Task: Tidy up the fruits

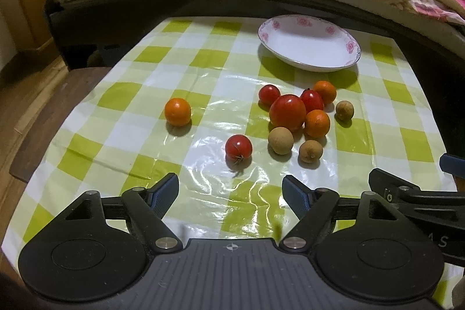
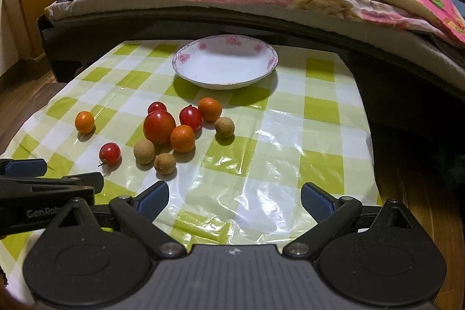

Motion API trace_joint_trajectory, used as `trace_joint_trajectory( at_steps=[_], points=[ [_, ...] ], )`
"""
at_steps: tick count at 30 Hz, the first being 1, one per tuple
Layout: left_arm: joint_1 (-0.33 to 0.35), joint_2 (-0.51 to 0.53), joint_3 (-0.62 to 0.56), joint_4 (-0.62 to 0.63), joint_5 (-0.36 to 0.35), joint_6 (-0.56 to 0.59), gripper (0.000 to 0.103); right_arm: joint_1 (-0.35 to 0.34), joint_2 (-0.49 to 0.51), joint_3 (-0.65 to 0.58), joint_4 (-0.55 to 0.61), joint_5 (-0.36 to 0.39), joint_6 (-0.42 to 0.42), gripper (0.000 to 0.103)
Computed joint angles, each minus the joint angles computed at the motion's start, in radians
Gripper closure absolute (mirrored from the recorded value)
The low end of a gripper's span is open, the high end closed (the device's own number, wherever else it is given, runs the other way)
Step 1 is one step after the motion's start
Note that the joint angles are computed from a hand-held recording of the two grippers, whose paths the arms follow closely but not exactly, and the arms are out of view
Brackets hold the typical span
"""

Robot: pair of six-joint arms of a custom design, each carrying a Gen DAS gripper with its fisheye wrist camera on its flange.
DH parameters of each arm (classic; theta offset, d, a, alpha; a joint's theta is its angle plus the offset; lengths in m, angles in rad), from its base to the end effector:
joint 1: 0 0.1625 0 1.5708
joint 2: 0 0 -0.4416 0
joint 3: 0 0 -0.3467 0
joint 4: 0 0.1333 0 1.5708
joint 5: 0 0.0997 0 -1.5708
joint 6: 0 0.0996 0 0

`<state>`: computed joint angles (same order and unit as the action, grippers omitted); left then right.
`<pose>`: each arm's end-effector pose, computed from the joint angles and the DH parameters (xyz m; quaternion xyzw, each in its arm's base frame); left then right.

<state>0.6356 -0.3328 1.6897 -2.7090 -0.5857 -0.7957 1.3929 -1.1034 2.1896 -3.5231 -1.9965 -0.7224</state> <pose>-0.3354 -0.5162 -0.1074 0.1125 0.8701 -0.2955 0.3779 0.0033 -0.5027 0.2671 0.1532 -0.8784 0.2859 0.3511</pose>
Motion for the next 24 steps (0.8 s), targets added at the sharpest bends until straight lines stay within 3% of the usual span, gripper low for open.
trace_joint_trajectory(
  at_steps=[15, 24],
  points=[
    [0.009, -0.001, 0.016, -0.032, 0.002, 0.012, 0.02, -0.001, 0.011, -0.006, 0.014, 0.014, -0.014, 0.006],
    [0.021, -0.015, 0.03, -0.045, 0.019, -0.001, 0.02, 0.004, 0.025, -0.032, 0.066, 0.069, -0.06, 0.017]
  ],
)
